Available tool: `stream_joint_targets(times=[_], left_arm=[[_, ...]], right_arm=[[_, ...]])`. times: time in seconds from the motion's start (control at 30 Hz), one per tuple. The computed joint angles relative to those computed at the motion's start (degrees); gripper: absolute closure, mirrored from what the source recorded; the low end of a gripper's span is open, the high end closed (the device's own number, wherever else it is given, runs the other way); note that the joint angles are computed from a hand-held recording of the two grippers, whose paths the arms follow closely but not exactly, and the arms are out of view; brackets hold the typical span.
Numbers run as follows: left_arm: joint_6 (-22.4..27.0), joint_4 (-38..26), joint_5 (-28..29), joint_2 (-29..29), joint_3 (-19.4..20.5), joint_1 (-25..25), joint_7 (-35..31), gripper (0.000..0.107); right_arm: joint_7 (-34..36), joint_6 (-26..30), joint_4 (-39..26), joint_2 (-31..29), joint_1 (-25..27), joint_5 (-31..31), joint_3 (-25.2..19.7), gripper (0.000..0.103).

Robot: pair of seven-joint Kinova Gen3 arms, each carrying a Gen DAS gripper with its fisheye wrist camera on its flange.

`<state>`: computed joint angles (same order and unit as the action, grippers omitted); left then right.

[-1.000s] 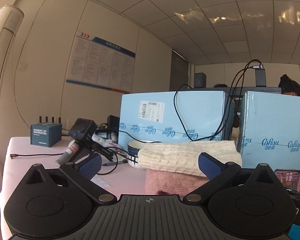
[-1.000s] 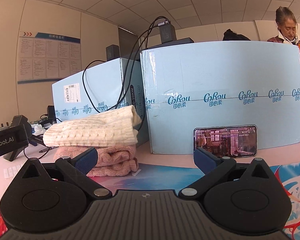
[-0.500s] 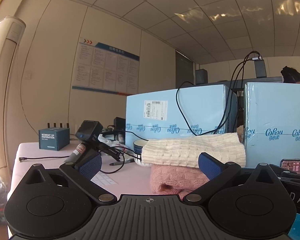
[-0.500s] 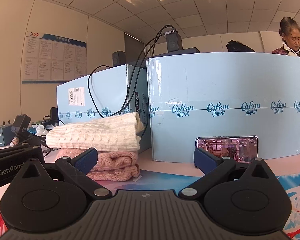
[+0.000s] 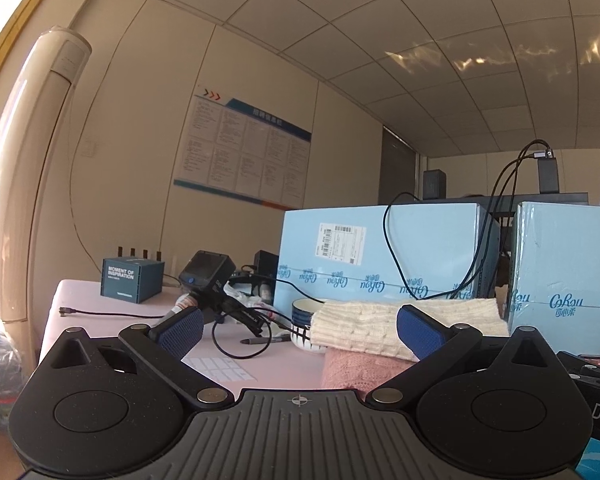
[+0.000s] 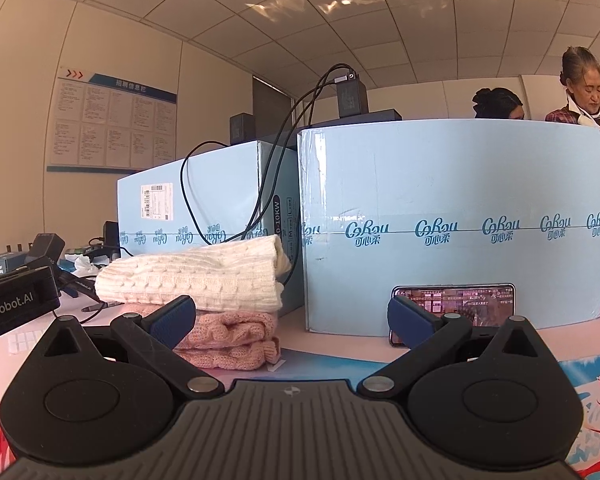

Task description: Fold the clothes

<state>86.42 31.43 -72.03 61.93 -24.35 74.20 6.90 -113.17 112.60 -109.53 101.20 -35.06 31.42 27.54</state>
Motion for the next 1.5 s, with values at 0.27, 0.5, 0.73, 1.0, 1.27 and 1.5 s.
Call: stream_joint_targets(times=[0.27, 0.5, 0.73, 1.0, 1.27, 1.5], left_arm=[[0.9, -2.8, 0.5, 1.2, -0.3, -0.4, -2.8, 0.004], [0.8, -2.8, 1.1, 1.1, -0.5, -0.4, -2.7, 0.004], [0.0, -1.5, 1.0, 0.6, -0.4, -0.2, -2.0, 0.004], [-0.3, -1.7, 1.0, 0.5, -0.1, -0.4, -2.4, 0.004], [-0.3, -1.4, 0.8, 0.6, -0.4, -0.2, -1.8, 0.004], [-0.4, -0.8, 0.2, 0.5, -0.6, 0.0, -1.0, 0.004]], right_arm=[[-0.5, -1.2, -0.6, 0.6, 0.1, 1.3, 0.2, 0.000], [-0.4, -1.3, -0.5, 0.7, -0.1, 1.5, 0.0, 0.000], [-0.4, -1.0, -0.6, 0.7, -0.3, 1.6, -0.1, 0.000], [-0.5, -0.7, -0.7, 0.6, -0.2, 1.3, -0.4, 0.000], [-0.5, -0.5, -0.7, 0.5, -0.1, 1.2, -0.2, 0.000], [-0.5, -0.4, -0.6, 0.4, -0.1, 1.1, -0.2, 0.000]])
